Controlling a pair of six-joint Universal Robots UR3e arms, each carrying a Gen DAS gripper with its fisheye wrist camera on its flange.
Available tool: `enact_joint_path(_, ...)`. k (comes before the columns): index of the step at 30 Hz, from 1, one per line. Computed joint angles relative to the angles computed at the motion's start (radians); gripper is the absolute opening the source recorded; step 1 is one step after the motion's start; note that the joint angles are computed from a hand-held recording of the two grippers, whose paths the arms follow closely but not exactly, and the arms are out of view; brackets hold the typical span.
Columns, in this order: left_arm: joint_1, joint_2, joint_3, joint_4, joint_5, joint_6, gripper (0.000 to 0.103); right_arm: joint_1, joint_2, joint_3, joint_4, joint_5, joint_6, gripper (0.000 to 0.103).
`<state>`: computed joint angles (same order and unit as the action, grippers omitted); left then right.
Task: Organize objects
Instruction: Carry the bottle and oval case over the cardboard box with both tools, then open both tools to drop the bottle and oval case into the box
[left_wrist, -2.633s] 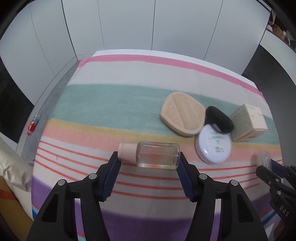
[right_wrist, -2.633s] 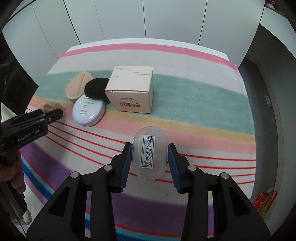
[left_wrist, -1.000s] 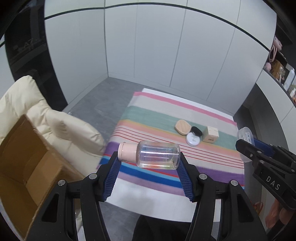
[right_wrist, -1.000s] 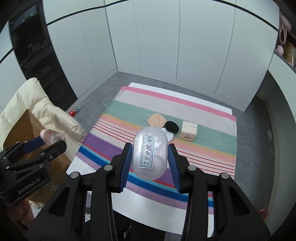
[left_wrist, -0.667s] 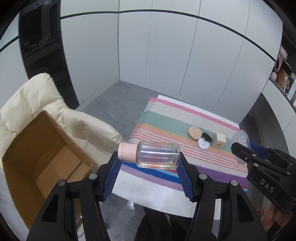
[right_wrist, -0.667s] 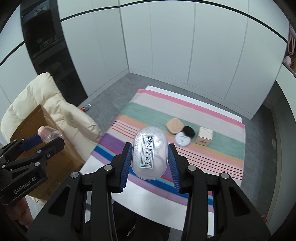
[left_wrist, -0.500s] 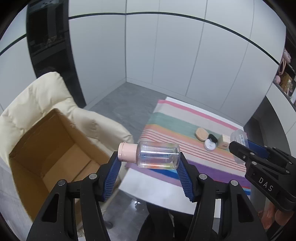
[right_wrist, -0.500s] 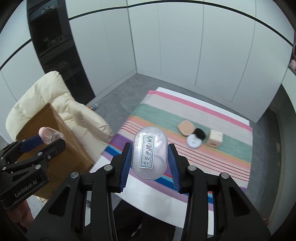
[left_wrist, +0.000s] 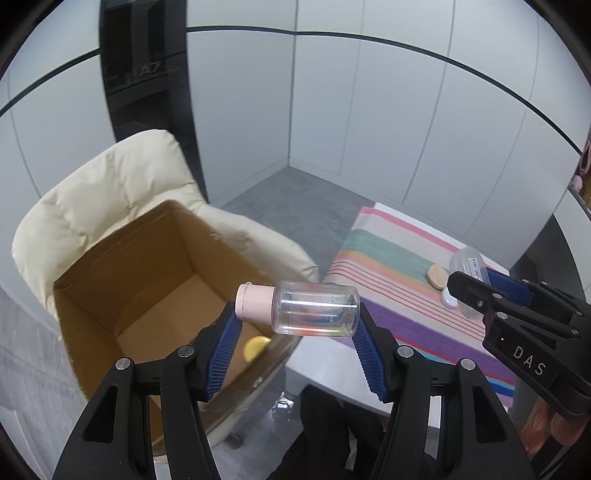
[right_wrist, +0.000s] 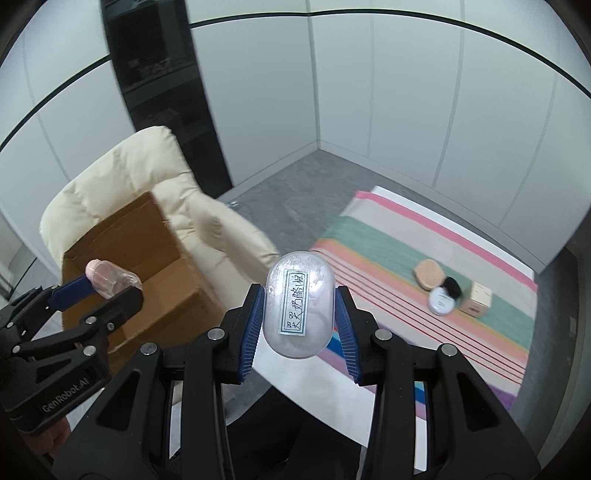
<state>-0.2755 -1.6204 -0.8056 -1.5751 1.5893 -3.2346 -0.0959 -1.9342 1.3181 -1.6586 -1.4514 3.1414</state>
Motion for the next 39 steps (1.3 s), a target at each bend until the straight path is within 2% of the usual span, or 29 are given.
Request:
enact_joint_path(5, 0.084, 0.075, -0.071, -0.002, -0.017, 0.024, 0.061, 0.165, 0.113, -0.073, -0.047, -0.07, 0.068, 0.041)
enact_joint_path(17, 0.345, 0.244, -0.258, -0.016, -0.119, 0.149, 0.062, 0.405, 0.35, -0.252, -0.088, -0.155, 0.143, 0.041)
enact_joint_path(29, 0.576, 0.319, -0.391, -0.035, -0.218, 0.282, 0.062, 0.537, 0.573, -0.423, -0.099, -0.173, 0.165, 0.041)
enact_joint_path(37, 0.669, 0.343, -0.475, -0.022, -0.249, 0.323, 0.062, 0.57, 0.696, -0.503, -0.089, -0.155, 0.178, 0.041)
enact_joint_path(39, 0.697, 0.35, -0.482, -0.027, -0.268, 0.337, 0.064, 0.578, 0.727, -0.533, -0.079, -0.152, 0.184, 0.041)
